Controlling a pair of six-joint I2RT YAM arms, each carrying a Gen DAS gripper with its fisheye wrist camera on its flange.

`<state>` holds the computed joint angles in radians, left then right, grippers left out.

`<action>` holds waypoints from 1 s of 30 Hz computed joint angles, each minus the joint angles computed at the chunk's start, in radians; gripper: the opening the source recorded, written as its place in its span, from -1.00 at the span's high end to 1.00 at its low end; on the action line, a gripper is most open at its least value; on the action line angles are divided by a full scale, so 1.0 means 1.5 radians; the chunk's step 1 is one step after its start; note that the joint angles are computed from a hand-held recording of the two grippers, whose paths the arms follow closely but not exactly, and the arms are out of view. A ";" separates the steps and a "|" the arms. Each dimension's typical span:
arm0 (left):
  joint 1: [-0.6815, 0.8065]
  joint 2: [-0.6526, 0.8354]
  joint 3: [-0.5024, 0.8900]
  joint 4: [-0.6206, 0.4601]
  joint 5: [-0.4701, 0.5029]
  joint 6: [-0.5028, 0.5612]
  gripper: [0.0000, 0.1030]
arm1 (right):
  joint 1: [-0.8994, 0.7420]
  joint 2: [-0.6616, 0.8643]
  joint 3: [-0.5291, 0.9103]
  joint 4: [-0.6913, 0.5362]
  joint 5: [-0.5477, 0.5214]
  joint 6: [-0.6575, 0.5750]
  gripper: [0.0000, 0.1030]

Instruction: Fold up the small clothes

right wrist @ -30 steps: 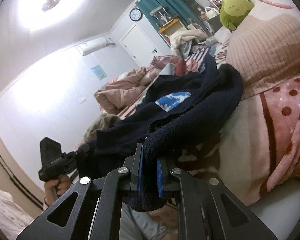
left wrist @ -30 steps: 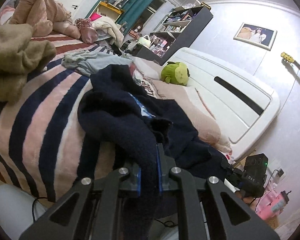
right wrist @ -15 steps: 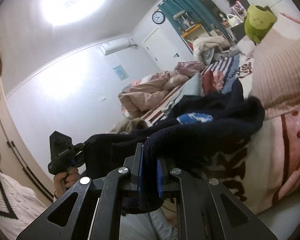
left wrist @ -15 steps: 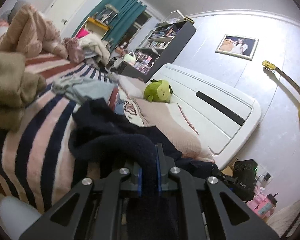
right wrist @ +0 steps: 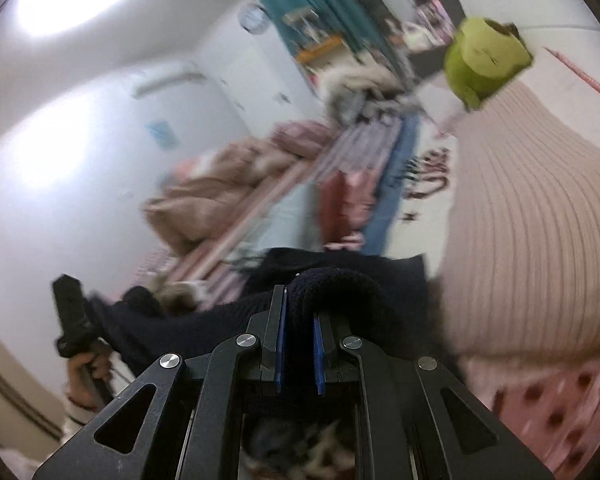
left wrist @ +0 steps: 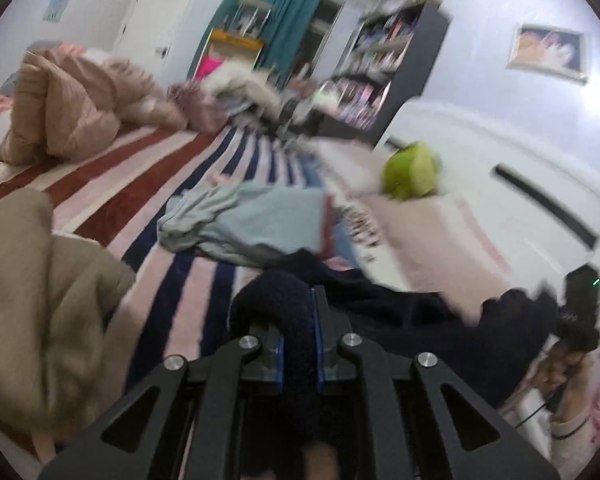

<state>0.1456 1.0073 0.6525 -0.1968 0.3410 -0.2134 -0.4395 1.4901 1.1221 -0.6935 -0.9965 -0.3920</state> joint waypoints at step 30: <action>-0.124 0.389 0.257 -0.114 -0.146 0.176 -0.86 | 0.288 0.231 0.146 0.133 0.560 -0.143 0.11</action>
<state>-0.0400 1.5916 1.0378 -0.3681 0.1214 0.0513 -0.0081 1.8368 1.3406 -0.4934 -0.1560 -0.6065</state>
